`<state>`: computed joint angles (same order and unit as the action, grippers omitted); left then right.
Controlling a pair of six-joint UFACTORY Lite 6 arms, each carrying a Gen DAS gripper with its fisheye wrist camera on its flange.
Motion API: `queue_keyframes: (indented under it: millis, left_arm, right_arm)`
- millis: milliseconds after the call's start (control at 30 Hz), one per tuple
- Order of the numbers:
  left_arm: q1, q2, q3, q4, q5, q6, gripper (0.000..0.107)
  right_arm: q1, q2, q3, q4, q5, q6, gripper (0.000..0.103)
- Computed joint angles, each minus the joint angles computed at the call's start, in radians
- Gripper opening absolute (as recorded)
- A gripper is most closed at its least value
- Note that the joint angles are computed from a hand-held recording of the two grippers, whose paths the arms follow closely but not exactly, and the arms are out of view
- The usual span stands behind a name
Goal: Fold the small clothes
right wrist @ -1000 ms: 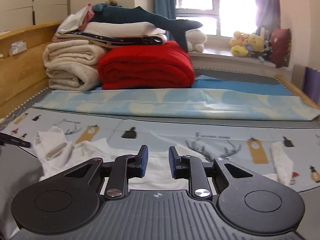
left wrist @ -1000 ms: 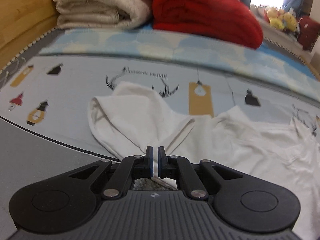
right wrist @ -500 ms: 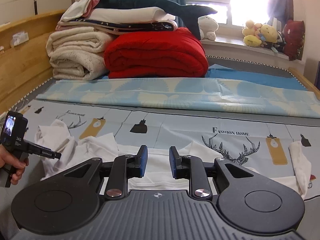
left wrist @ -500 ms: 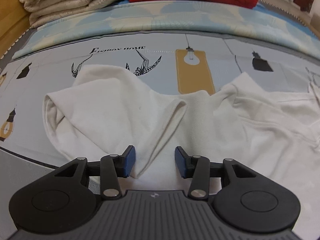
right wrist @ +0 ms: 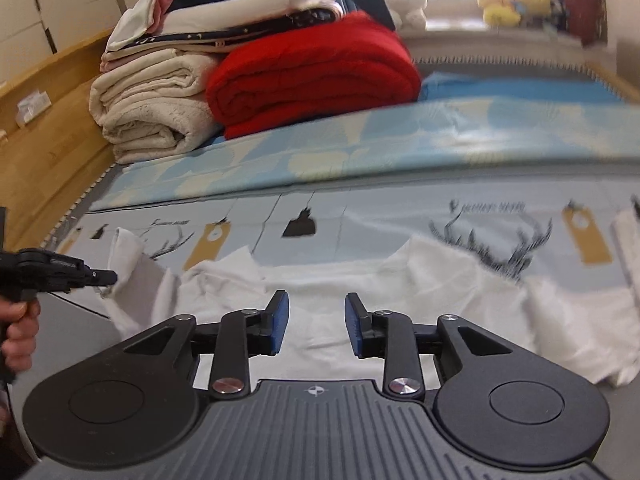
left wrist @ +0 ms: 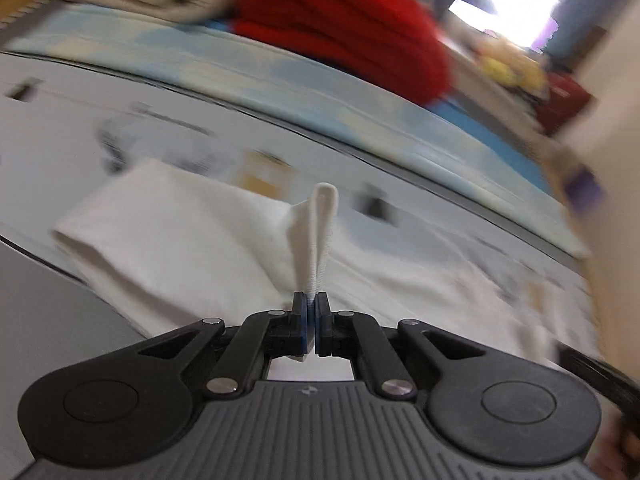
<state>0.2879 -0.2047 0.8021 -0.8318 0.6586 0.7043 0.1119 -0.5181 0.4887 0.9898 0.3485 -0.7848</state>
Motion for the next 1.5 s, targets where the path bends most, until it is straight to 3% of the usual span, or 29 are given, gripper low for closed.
queue_keyframes:
  millis: [100, 133, 200, 233, 433, 600, 767, 1100, 1167, 1200, 1233, 1400, 1500]
  left_arm:
    - [-0.124, -0.105, -0.089, -0.115, 0.118, 0.021, 0.004]
    - [-0.170, -0.107, -0.104, -0.156, 0.140, 0.039, 0.011]
    - [-0.235, -0.102, -0.124, -0.216, 0.130, 0.100, 0.025]
    - [-0.249, -0.111, -0.131, -0.204, 0.091, 0.093, 0.027]
    - [-0.018, -0.049, -0.031, -0.107, 0.093, 0.003, 0.027]
    - [0.118, 0.046, 0.066, 0.188, 0.001, -0.222, 0.027]
    - [0.240, 0.104, 0.129, 0.252, 0.004, -0.265, 0.027]
    - [0.270, 0.141, 0.168, 0.232, 0.015, -0.221, 0.027]
    - [0.290, 0.159, 0.188, 0.227, 0.022, -0.211, 0.027]
    - [0.297, 0.166, 0.196, 0.222, 0.025, -0.206, 0.027]
    - [0.302, 0.171, 0.202, 0.218, 0.025, -0.200, 0.027]
    - [0.311, 0.194, 0.228, 0.221, 0.023, -0.200, 0.027]
    - [0.312, 0.203, 0.241, 0.228, 0.017, -0.205, 0.027]
  right_arm:
    - [-0.043, 0.028, 0.010, 0.069, 0.090, -0.030, 0.038]
    - [-0.051, 0.030, 0.007, 0.086, 0.113, -0.033, 0.038]
    - [-0.065, 0.038, 0.001, 0.113, 0.152, -0.036, 0.039]
    - [-0.070, 0.042, -0.003, 0.124, 0.166, -0.032, 0.039]
    - [-0.057, 0.075, -0.027, 0.099, 0.162, 0.053, 0.039]
    - [-0.015, 0.173, -0.026, 0.087, 0.113, 0.081, 0.040]
    - [0.074, 0.338, -0.003, 0.273, 0.061, -0.045, 0.040]
    - [0.248, 0.676, 0.121, 0.673, -0.010, -0.342, 0.039]
    - [0.279, 0.678, 0.132, 0.727, -0.041, -0.395, 0.032]
    - [0.289, 0.673, 0.134, 0.751, -0.051, -0.420, 0.012]
    - [0.294, 0.672, 0.137, 0.778, -0.054, -0.451, 0.005]
    - [0.277, 0.591, 0.128, 0.875, -0.071, -0.573, 0.003]
    - [0.191, 0.474, 0.113, 0.788, -0.040, -0.522, 0.003]
